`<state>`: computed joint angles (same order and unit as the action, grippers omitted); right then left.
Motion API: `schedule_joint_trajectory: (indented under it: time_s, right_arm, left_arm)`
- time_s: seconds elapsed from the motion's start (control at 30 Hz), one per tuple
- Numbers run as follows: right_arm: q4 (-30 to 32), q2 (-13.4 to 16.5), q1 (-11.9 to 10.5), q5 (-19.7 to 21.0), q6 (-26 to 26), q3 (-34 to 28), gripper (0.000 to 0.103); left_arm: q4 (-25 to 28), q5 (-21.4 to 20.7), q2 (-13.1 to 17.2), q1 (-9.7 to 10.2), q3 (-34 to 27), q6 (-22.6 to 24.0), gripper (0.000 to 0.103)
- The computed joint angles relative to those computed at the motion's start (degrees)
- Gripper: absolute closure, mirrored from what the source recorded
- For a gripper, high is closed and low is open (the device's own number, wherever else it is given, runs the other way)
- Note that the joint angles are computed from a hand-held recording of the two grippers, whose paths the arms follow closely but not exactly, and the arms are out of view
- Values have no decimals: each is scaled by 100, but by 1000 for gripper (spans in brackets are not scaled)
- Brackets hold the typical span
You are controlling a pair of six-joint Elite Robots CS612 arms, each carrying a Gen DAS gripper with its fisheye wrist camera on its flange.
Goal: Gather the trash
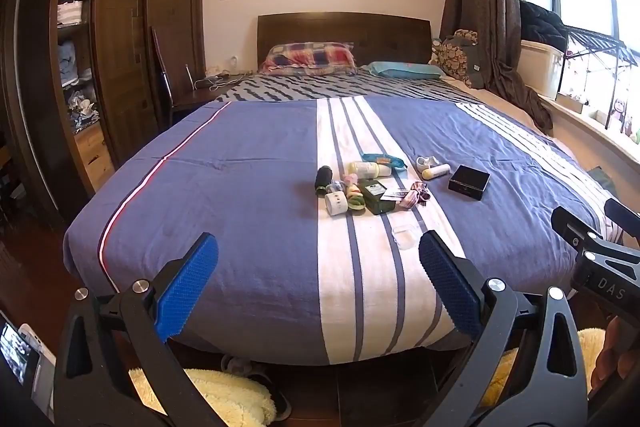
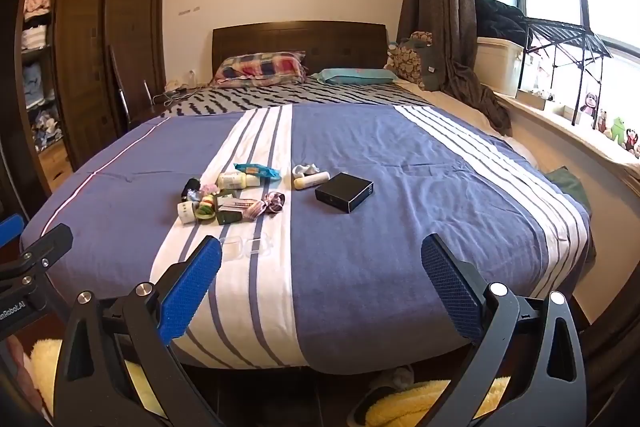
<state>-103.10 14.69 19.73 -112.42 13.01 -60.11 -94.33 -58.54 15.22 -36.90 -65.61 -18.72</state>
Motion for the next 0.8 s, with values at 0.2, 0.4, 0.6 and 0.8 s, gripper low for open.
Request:
schedule_joint_trajectory:
  time_s: [0.2,0.4,0.6,0.8]
  right_arm:
    - [-34,20,-4,42,-55,-35,3]
    - [-56,17,0,38,-84,-28,3]
    - [-81,7,8,53,-117,-16,3]
    - [-71,11,8,73,-129,-23,3]
  left_arm:
    - [-19,68,65,-31,-80,-52,8]
    - [-55,63,72,-31,-89,-51,8]
    - [-55,72,66,-29,-92,-69,8]
    - [-77,77,72,-33,-98,-57,8]
